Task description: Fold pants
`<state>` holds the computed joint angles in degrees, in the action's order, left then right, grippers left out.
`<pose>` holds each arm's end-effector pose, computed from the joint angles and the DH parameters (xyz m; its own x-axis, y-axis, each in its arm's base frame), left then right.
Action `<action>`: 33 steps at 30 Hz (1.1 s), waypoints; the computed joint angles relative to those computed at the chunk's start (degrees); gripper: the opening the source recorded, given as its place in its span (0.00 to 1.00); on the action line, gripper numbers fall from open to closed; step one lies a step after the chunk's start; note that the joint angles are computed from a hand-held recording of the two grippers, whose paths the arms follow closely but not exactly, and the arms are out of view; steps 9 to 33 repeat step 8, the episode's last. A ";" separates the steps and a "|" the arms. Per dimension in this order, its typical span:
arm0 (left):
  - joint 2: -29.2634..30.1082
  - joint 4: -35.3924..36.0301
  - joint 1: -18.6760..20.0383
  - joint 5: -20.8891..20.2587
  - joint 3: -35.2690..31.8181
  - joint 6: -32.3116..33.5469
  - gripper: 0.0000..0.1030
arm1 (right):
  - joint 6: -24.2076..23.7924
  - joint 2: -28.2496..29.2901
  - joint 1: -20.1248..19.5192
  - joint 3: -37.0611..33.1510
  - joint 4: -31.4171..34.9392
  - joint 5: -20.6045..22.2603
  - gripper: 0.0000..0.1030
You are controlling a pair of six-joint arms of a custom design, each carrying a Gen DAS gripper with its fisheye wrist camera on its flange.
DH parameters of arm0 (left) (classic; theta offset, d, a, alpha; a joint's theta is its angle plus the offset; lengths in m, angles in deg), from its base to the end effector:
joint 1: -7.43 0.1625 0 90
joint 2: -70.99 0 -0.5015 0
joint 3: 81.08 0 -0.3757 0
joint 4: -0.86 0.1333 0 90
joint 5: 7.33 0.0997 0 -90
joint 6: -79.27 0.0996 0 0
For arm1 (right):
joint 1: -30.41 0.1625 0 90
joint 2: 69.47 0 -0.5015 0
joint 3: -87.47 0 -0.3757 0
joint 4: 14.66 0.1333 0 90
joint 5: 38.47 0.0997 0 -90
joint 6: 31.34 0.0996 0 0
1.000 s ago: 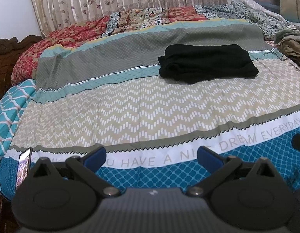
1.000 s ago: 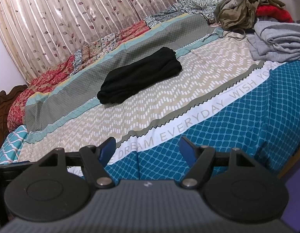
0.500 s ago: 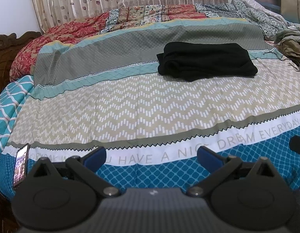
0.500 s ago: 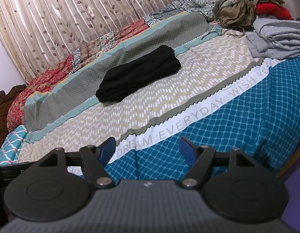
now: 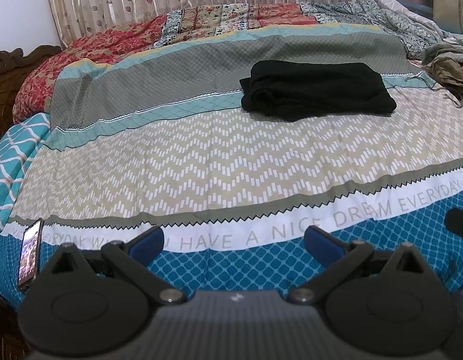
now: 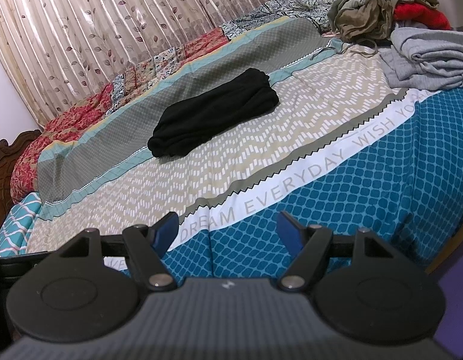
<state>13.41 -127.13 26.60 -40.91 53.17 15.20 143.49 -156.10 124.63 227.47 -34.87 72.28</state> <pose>-0.3057 -0.3353 0.1149 -0.5275 0.0727 -0.8464 0.6014 0.7357 -0.3116 0.1181 -0.2691 0.2272 -0.9469 0.1769 0.2684 -0.1261 0.5637 -0.8163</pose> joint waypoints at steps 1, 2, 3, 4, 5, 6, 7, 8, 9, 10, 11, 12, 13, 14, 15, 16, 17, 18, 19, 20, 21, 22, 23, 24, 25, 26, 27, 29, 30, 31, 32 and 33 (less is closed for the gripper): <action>0.00 -0.36 0.03 -0.17 0.07 0.35 1.00 | 0.03 0.01 0.03 0.00 -0.01 0.04 0.72; -0.02 -0.73 0.06 -0.41 0.14 0.78 1.00 | 0.06 0.02 0.03 0.02 -0.03 0.05 0.72; 0.00 -1.17 0.10 -0.66 0.21 1.29 1.00 | 0.09 0.03 0.06 0.04 -0.05 0.09 0.72; 0.03 -1.71 0.17 -0.94 0.30 1.83 1.00 | 0.08 0.02 0.08 -0.03 0.02 0.10 0.72; -0.03 -2.41 0.25 -1.42 0.42 2.49 1.00 | 0.08 0.02 0.08 -0.03 0.02 0.10 0.72; -0.07 -3.27 0.34 -1.87 0.53 3.14 1.00 | 0.00 0.01 0.08 0.03 -0.08 0.05 0.72; -0.03 -4.02 0.38 -2.17 0.62 3.62 1.00 | -0.14 -0.02 -0.02 0.06 -0.12 -0.12 0.72; -0.01 -4.64 0.41 -2.37 0.68 4.07 1.00 | -0.35 -0.02 -0.10 0.16 -0.28 -0.29 0.72; -0.01 -4.64 0.41 -2.37 0.68 4.07 1.00 | -0.35 -0.02 -0.10 0.16 -0.28 -0.29 0.72; -0.01 -4.64 0.41 -2.37 0.68 4.07 1.00 | -0.35 -0.02 -0.10 0.16 -0.28 -0.29 0.72; -0.01 -4.64 0.41 -2.37 0.68 4.07 1.00 | -0.35 -0.02 -0.10 0.16 -0.28 -0.29 0.72; -0.01 -4.64 0.41 -2.37 0.68 4.07 1.00 | -0.35 -0.02 -0.10 0.16 -0.28 -0.29 0.72; -0.01 -4.64 0.41 -2.37 0.68 4.07 1.00 | -0.35 -0.02 -0.10 0.16 -0.28 -0.29 0.72; -0.01 -4.64 0.41 -2.37 0.68 4.07 1.00 | -0.35 -0.02 -0.10 0.16 -0.28 -0.29 0.72; -0.01 -4.64 0.41 -2.37 0.68 4.07 1.00 | -0.35 -0.02 -0.10 0.16 -0.28 -0.29 0.72; -0.01 -4.64 0.41 -2.37 0.68 4.07 1.00 | -0.35 -0.02 -0.10 0.16 -0.28 -0.29 0.72; -0.01 -4.64 0.41 -2.37 0.68 4.07 1.00 | -0.35 -0.02 -0.10 0.16 -0.28 -0.29 0.72; -0.01 -4.64 0.41 -2.37 0.68 4.07 1.00 | -0.35 -0.02 -0.10 0.16 -0.28 -0.29 0.72; -0.01 -4.64 0.41 -2.37 0.68 4.07 1.00 | -0.35 -0.02 -0.10 0.16 -0.28 -0.29 0.72; -0.01 -4.64 0.41 -2.37 0.68 4.07 1.00 | -0.35 -0.02 -0.10 0.16 -0.28 -0.29 0.72; -0.01 -4.64 0.41 -2.37 0.68 4.07 1.00 | -0.35 -0.02 -0.10 0.16 -0.28 -0.29 0.72; -0.01 -4.64 0.41 -2.37 0.68 4.07 1.00 | -0.35 -0.02 -0.10 0.16 -0.28 -0.29 0.72; -0.01 -4.64 0.41 -2.37 0.68 4.07 1.00 | -0.35 -0.02 -0.10 0.16 -0.28 -0.29 0.72; -0.01 -4.64 0.41 -2.37 0.68 4.07 1.00 | -0.35 -0.02 -0.10 0.16 -0.28 -0.29 0.72; -0.01 -4.64 0.41 -2.37 0.68 4.07 1.00 | -0.35 -0.02 -0.10 0.16 -0.28 -0.29 0.72; -0.01 -4.64 0.41 -2.37 0.68 4.07 1.00 | -0.35 -0.02 -0.10 0.16 -0.28 -0.29 0.72; -0.01 -4.64 0.41 -2.37 0.68 4.07 1.00 | -0.35 -0.02 -0.10 0.16 -0.28 -0.29 0.72; -0.01 -4.64 0.41 -2.37 0.68 4.07 1.00 | -0.35 -0.02 -0.10 0.16 -0.28 -0.29 0.72; -0.01 -4.64 0.41 -2.37 0.68 4.07 1.00 | -0.35 -0.02 -0.10 0.16 -0.28 -0.29 0.72; -0.01 -4.64 0.41 -2.37 0.68 4.07 1.00 | -0.35 -0.02 -0.10 0.16 -0.28 -0.29 0.72; -0.01 -4.64 0.41 -2.37 0.68 4.07 1.00 | -0.35 -0.02 -0.10 0.16 -0.28 -0.29 0.72; -0.01 -4.64 0.41 -2.37 0.68 4.07 1.00 | -0.35 -0.02 -0.10 0.16 -0.28 -0.29 0.72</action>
